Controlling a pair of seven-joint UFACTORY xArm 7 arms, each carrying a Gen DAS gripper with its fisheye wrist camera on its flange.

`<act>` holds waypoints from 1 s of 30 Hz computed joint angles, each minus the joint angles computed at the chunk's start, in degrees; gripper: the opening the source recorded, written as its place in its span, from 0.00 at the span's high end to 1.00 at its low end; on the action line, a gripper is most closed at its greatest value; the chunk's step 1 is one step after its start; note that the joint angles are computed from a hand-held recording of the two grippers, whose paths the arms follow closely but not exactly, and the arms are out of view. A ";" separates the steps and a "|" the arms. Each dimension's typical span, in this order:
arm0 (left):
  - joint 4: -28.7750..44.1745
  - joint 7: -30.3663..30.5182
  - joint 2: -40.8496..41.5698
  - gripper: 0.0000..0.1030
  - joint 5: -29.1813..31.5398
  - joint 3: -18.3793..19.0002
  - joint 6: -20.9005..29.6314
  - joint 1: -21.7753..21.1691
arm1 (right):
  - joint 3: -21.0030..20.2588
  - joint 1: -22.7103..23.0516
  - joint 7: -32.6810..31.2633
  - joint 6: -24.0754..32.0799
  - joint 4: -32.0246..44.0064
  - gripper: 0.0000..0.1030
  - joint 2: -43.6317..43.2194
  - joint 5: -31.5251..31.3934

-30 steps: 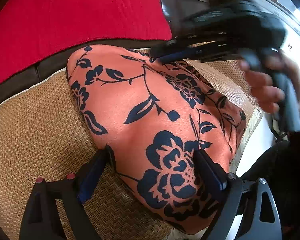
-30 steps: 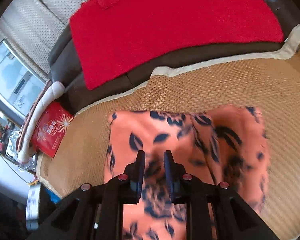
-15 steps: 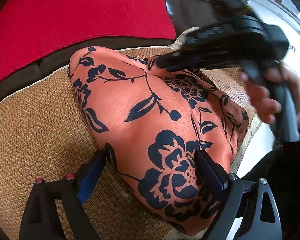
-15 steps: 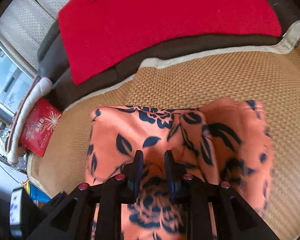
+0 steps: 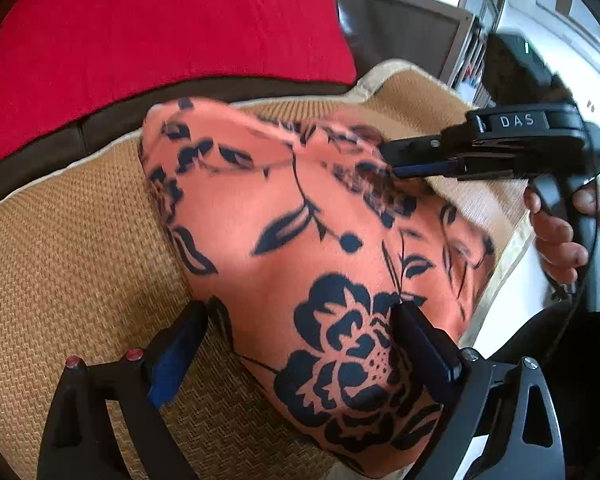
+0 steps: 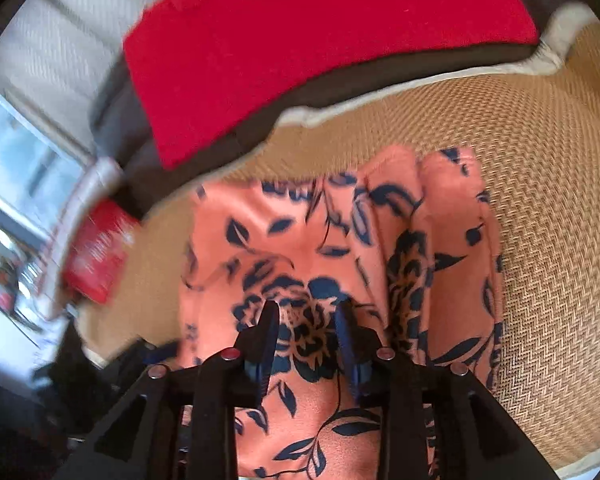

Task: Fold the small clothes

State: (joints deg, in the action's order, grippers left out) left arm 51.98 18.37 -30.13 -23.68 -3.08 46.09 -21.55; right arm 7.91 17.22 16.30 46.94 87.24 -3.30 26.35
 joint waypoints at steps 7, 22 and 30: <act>3.22 1.46 3.30 0.07 -15.67 7.76 1.46 -1.52 | -4.97 -2.16 -3.43 -10.77 -12.24 0.18 -8.79 13.30; 6.82 0.14 9.94 0.07 -25.14 3.95 6.37 4.20 | -8.31 -4.86 -14.24 2.63 -12.06 0.18 -4.52 29.08; 7.19 1.96 10.78 0.07 -25.67 2.73 3.93 3.65 | -3.63 -4.24 -16.23 2.35 -7.78 0.21 -0.64 26.31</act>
State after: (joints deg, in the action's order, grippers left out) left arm 59.17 20.33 -19.35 -49.35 -0.35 50.02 -17.90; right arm 4.28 12.98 0.07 49.28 79.47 -3.94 52.66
